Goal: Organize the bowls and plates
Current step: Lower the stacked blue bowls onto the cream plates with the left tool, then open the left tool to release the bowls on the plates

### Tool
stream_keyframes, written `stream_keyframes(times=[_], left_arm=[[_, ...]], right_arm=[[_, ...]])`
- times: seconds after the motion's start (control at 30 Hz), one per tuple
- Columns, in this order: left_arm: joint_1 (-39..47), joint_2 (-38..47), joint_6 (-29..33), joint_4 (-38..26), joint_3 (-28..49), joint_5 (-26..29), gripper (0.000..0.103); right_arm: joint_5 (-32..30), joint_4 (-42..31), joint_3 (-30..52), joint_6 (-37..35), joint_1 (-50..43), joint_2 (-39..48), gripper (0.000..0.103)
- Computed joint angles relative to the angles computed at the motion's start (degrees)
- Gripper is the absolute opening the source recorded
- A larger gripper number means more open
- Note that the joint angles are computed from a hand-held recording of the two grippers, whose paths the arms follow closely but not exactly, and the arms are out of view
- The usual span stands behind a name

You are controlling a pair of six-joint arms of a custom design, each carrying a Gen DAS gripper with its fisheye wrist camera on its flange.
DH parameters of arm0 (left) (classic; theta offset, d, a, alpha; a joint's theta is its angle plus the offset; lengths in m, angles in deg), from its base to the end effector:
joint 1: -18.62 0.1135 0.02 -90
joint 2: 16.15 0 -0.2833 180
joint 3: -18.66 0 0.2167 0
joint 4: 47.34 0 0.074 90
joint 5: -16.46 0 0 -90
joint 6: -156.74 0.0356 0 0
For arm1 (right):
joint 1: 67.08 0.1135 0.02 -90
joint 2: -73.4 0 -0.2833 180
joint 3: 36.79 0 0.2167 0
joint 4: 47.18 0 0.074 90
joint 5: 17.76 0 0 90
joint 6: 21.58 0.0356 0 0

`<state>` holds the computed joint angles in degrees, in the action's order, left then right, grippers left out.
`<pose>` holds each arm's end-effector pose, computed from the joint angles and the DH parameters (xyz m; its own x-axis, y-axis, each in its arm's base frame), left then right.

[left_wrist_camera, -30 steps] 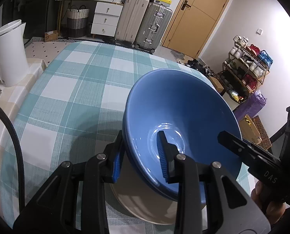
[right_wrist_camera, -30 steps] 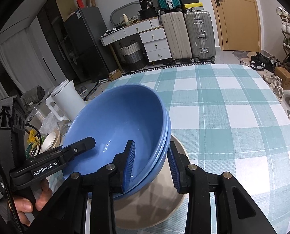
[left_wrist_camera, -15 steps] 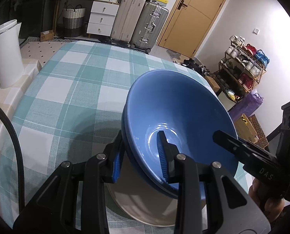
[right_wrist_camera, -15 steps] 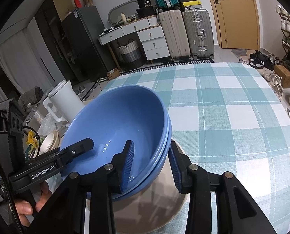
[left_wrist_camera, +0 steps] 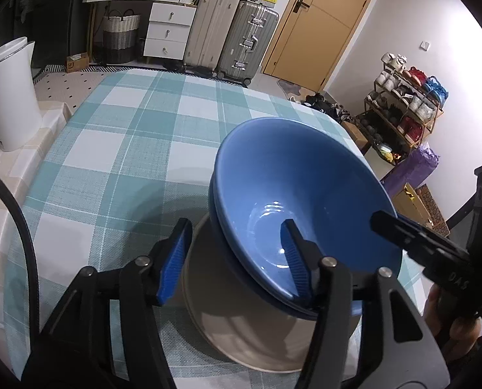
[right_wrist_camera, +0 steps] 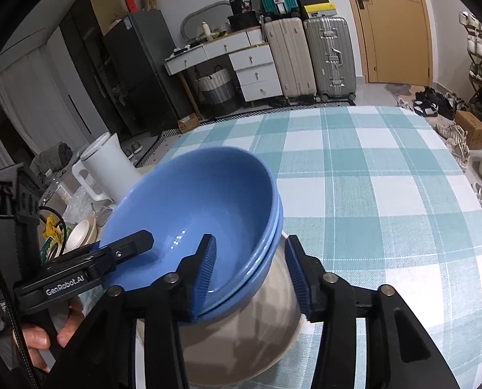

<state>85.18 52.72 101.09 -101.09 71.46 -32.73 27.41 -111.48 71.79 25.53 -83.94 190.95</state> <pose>0.0854 0.1384 0.2230 -0.6495 -0.4244 -0.6309 -0.2886 0.9053 -0.3118 0.3840 -0.0902 0.2358 -0.6793 -0.2985 -0.6704 -0.6154 0.7294 0.2988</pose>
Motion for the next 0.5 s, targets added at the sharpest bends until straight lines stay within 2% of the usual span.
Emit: stream_keyframes(times=[0.13, 0.27, 0.37, 0.43, 0.5], left_arm=[[0.3, -1.3, 0.7, 0.4, -0.4, -0.3, 0.065], [0.5, -3.3, 1.7, 0.2, -0.6, -0.7, 0.072], [1.9, -4.1, 3.6, -1.1, -0.3, 0.6, 0.080], [2.8, -5.2, 5.8, -1.9, -0.4, 1.4, 0.082], [4.3, -6.0, 8.4, -3.4, -0.2, 2.6, 0.088]], right_arm=[[-0.4, -2.3, 2.6, -0.9, -0.6, 1.5, 0.053], [-0.6, -2.9, 3.3, -1.4, -0.8, 2.0, 0.060], [-0.8, -4.2, 4.5, -2.5, -0.8, 2.9, 0.070], [-0.7, -5.3, 5.1, -3.7, -0.7, 3.3, 0.077], [-1.3, -5.9, 5.1, -5.0, -0.9, 3.1, 0.090]])
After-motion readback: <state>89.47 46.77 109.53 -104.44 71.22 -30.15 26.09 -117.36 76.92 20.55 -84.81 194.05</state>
